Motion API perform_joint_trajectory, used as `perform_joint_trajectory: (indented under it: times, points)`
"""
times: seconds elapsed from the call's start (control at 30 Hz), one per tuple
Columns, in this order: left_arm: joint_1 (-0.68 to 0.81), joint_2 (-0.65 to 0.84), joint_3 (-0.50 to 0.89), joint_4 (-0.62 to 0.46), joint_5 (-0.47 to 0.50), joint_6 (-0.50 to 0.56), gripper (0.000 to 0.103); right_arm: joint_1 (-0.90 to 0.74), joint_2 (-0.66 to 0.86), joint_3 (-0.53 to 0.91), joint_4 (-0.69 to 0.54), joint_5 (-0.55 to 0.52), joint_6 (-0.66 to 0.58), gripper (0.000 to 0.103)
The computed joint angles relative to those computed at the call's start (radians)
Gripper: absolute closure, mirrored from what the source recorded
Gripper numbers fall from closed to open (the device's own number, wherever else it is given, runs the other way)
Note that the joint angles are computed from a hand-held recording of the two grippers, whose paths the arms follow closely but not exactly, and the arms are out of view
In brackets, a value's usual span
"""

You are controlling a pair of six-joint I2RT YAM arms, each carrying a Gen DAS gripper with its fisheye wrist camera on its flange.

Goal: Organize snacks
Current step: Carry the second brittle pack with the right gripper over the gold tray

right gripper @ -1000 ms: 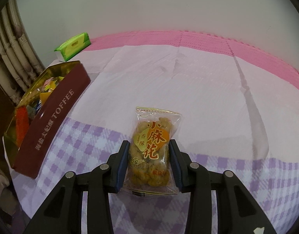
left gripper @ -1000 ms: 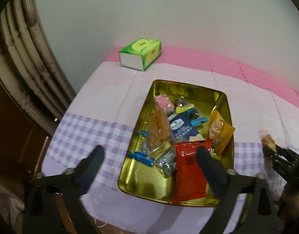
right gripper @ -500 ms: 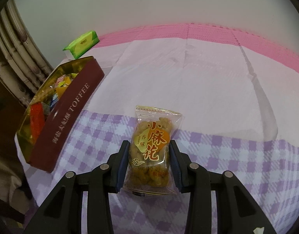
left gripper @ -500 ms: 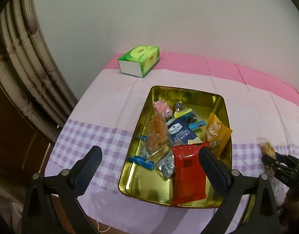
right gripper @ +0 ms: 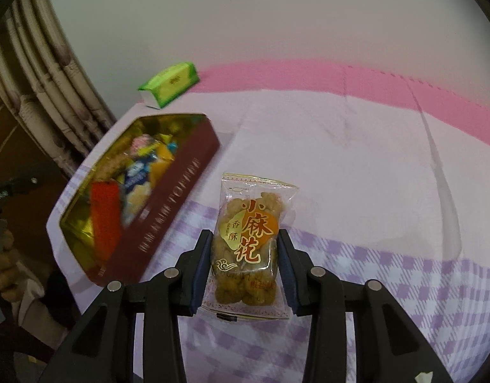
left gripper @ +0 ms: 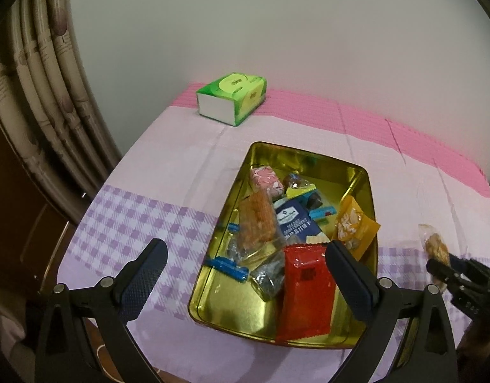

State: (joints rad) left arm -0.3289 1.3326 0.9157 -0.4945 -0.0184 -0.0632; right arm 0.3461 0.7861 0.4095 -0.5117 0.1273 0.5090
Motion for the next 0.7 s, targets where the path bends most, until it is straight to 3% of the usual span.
perform_joint_trajectory:
  times: [0.37, 0.7]
  points:
    - [0.094, 0.042, 0.040, -0.038, 0.019, -0.059, 0.004, 0.137, 0.201, 0.177, 0.092, 0.028, -0.021, 0.066]
    - [0.080, 0.049, 0.034, -0.023, -0.022, -0.051, 0.004, 0.147, 0.492, 0.325, 0.246, -0.037, -0.074, 0.066]
